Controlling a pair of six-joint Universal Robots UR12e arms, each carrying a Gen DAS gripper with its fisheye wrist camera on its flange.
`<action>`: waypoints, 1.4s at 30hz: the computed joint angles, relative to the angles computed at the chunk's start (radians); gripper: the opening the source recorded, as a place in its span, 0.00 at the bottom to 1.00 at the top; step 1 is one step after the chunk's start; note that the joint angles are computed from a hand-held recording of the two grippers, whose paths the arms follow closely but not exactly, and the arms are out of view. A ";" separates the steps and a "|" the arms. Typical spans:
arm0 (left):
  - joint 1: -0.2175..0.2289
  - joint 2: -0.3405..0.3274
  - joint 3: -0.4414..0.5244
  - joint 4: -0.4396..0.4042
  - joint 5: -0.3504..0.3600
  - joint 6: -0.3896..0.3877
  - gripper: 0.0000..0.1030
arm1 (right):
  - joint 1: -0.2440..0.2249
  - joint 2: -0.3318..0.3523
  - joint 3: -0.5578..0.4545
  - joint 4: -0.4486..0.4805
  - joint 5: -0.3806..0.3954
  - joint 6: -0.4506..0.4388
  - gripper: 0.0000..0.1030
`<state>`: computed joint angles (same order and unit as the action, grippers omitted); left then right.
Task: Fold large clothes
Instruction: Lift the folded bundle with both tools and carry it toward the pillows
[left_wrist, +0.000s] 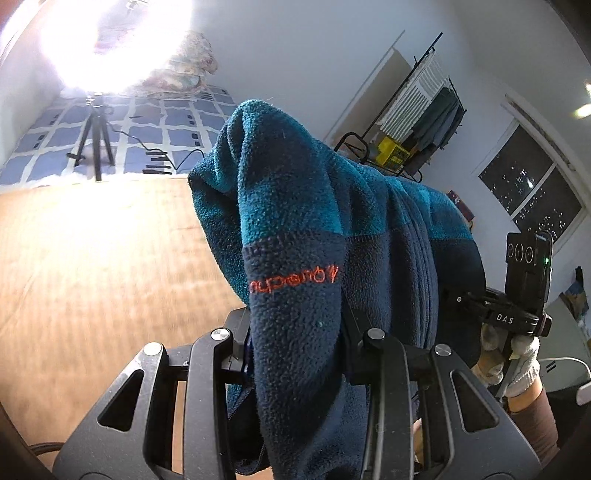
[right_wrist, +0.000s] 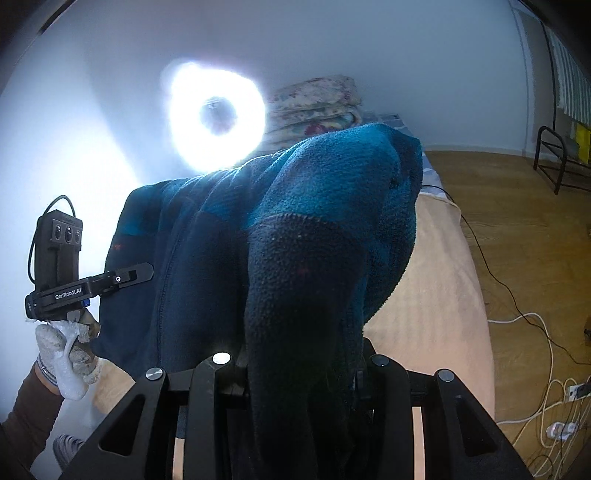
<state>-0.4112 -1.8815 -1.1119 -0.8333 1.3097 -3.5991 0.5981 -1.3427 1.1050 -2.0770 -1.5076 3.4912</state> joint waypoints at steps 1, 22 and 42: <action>0.002 -0.012 0.009 0.002 -0.003 0.001 0.33 | -0.012 0.013 -0.005 -0.002 0.004 -0.002 0.35; 0.034 -0.309 0.294 -0.047 -0.048 0.007 0.32 | -0.142 0.173 -0.114 0.057 0.028 -0.072 0.35; 0.025 -0.660 0.839 -0.248 -0.005 -0.033 0.32 | -0.248 0.363 -0.325 0.116 0.047 -0.193 0.35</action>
